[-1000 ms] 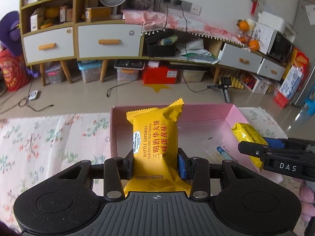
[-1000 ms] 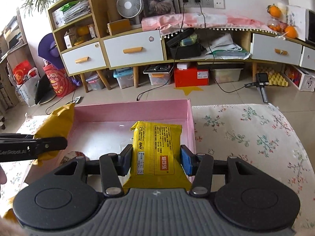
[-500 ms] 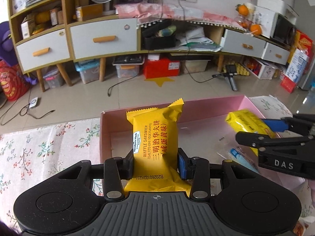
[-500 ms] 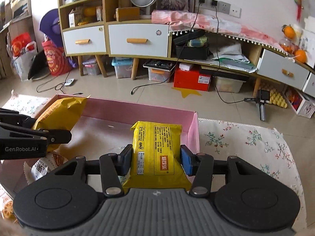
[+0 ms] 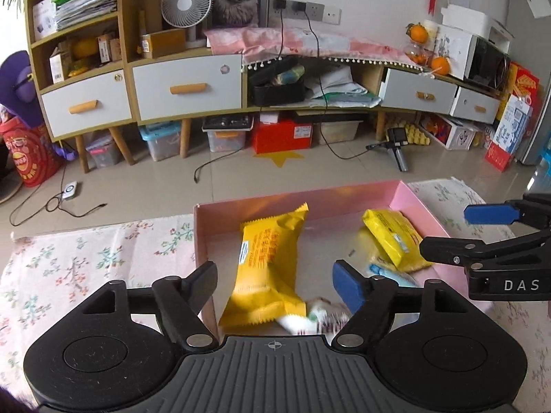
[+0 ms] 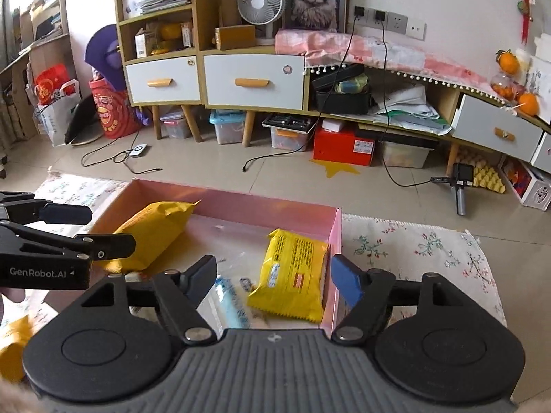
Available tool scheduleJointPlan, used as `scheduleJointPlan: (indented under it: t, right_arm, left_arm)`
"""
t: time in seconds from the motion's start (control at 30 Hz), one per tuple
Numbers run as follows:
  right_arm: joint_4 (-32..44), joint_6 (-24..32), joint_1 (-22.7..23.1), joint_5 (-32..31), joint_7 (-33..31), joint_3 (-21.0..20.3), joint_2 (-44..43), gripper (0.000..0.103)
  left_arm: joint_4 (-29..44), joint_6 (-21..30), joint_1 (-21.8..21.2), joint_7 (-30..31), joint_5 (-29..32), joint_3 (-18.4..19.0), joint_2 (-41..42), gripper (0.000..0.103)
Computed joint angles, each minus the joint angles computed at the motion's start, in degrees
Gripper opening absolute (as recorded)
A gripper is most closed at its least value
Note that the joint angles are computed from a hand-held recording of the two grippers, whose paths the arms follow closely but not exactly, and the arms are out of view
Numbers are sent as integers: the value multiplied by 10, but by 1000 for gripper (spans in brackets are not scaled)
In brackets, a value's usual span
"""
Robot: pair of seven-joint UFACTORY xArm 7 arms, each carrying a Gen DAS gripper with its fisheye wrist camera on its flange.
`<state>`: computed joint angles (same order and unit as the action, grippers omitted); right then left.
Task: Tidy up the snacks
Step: 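Carry both yellow packets into the pink box and open both tools, then move both tools back toward the remaining snacks on the table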
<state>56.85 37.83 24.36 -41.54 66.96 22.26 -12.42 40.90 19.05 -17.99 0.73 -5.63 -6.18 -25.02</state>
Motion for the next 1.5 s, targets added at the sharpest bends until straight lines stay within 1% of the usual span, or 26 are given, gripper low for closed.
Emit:
scheduleJointPlan:
  t: [0.07,0.13,0.2,0.3,0.4,0.53,0.63,0.73,0.87,0.97,1.07,1.13,1.23,1.3,1.37,1.5]
  right_arm:
    - [-2,8,5,6,-7,2,-9,73]
    - [-8,11,8,15,-8,6,-21,76]
    - [-12,15,10,27,-10,11,-33,79]
    - [-19,22,13,45,-16,19,-51,80]
    - [-28,26,12,62,-19,28,-74,82]
    - [-42,24,10,81,-15,45,-101,86]
    - [-52,24,10,99,-23,54,-116,88]
    - [-61,25,11,115,-27,64,-131,92]
    - [-81,13,13,138,-27,72,-153,95]
    - [-97,8,17,156,-30,79,-166,97]
    - [-112,4,19,167,-29,88,-179,99]
    - [-127,-5,22,176,-27,91,-191,100]
    - [-143,-8,27,187,-35,93,-207,100]
    - [-148,-2,34,194,-50,95,-217,100]
    - [-160,-9,42,197,-65,96,-231,103]
    - [-177,-27,57,217,-109,85,-240,103]
  left_arm:
    - [-8,16,4,-6,8,-6,-22,77]
    - [-17,30,4,-12,10,-10,-46,81]
    - [-29,43,6,-23,11,-12,-71,83]
    - [-47,68,3,-36,7,-12,-110,83]
    - [-65,91,-2,-44,4,-11,-149,87]
    - [-88,124,-13,-50,-3,-8,-200,89]
    - [-107,142,-18,-51,-5,-8,-239,93]
    - [-124,162,-25,-53,-12,-5,-274,94]
    - [-151,186,-27,-58,-14,-9,-322,97]
    - [-178,192,-31,-61,-14,-12,-360,98]
    - [-219,183,-39,-72,-22,-14,-401,99]
    - [-244,182,-53,-73,-31,-4,-424,99]
    - [-247,201,-71,-52,-32,6,-433,99]
    - [-258,197,-78,-40,-34,10,-454,99]
    - [-267,197,-88,-25,-40,20,-468,99]
    - [-287,193,-108,15,-47,34,-484,99]
